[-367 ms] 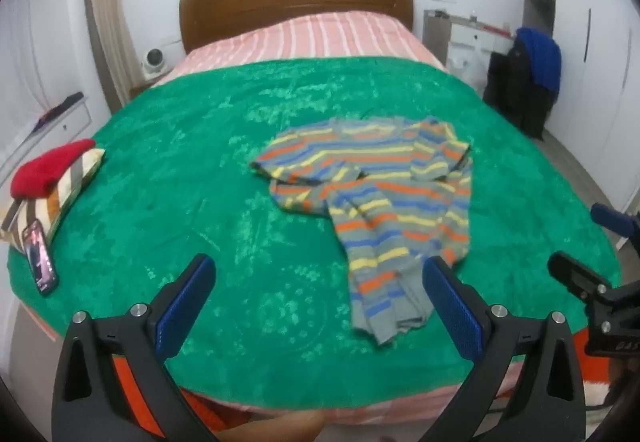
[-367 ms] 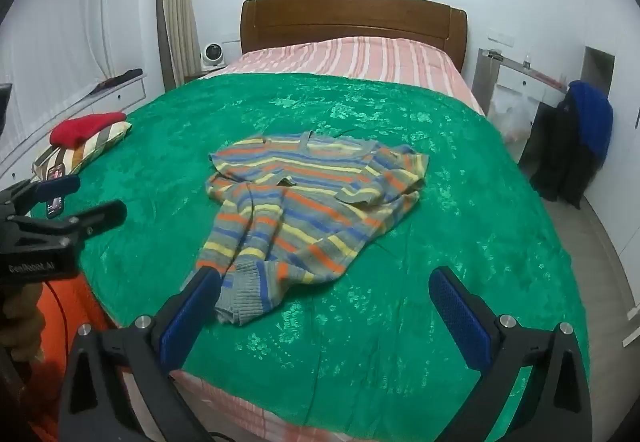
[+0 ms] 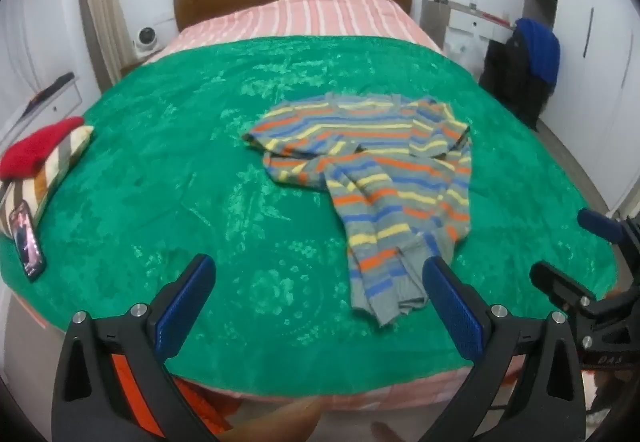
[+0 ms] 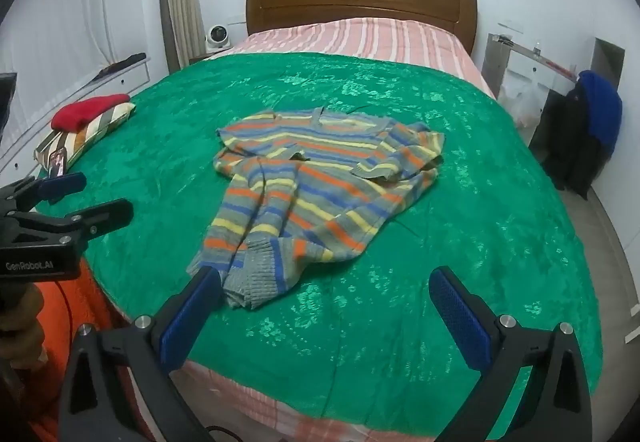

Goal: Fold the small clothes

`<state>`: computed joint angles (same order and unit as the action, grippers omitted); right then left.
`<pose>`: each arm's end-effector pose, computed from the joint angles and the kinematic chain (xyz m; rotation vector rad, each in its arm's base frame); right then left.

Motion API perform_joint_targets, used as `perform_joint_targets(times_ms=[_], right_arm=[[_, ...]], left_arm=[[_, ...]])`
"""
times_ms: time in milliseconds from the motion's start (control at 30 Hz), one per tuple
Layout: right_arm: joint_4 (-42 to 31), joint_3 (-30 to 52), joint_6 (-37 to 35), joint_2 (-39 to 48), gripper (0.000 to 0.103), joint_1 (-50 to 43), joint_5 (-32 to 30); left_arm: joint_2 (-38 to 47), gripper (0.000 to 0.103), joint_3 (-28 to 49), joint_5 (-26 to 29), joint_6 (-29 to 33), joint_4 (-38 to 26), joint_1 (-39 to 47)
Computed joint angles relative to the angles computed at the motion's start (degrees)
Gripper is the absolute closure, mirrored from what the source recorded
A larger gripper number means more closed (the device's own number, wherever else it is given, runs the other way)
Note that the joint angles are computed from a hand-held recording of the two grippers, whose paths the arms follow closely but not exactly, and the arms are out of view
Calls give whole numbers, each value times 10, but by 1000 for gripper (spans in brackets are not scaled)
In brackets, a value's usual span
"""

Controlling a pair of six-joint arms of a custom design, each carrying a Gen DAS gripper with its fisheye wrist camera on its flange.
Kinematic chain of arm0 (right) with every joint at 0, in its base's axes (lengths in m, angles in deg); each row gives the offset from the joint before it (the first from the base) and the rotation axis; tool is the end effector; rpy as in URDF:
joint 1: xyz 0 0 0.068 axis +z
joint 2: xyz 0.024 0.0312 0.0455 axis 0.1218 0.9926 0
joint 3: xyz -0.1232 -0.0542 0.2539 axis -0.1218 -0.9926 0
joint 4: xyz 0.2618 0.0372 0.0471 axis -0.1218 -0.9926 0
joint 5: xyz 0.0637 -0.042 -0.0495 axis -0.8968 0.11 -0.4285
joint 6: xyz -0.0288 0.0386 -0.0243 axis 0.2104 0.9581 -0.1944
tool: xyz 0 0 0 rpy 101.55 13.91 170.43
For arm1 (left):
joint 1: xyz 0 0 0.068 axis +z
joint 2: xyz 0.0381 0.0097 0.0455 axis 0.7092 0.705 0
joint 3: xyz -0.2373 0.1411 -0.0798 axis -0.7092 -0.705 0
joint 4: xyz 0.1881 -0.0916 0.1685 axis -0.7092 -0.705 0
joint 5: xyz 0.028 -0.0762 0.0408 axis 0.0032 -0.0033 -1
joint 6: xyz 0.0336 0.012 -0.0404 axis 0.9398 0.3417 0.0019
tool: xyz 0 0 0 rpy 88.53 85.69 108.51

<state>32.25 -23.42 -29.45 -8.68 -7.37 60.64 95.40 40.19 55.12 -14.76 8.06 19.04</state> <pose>0.1962 -0.0396 0.2484 -0.2061 2.3400 0.0810 0.2643 -0.1228 0.2415 0.2471 2.3620 -0.0946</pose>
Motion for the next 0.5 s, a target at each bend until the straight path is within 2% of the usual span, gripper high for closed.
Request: perform_joint_targets(times_ms=[267, 500], right_arm=[[33, -5, -5, 29, 0, 5, 2], [38, -16, 9, 10, 0, 9, 7]], left_arm=[[2, 0, -6, -9, 1, 3, -4], [-2, 0, -13, -13, 6, 10, -4]])
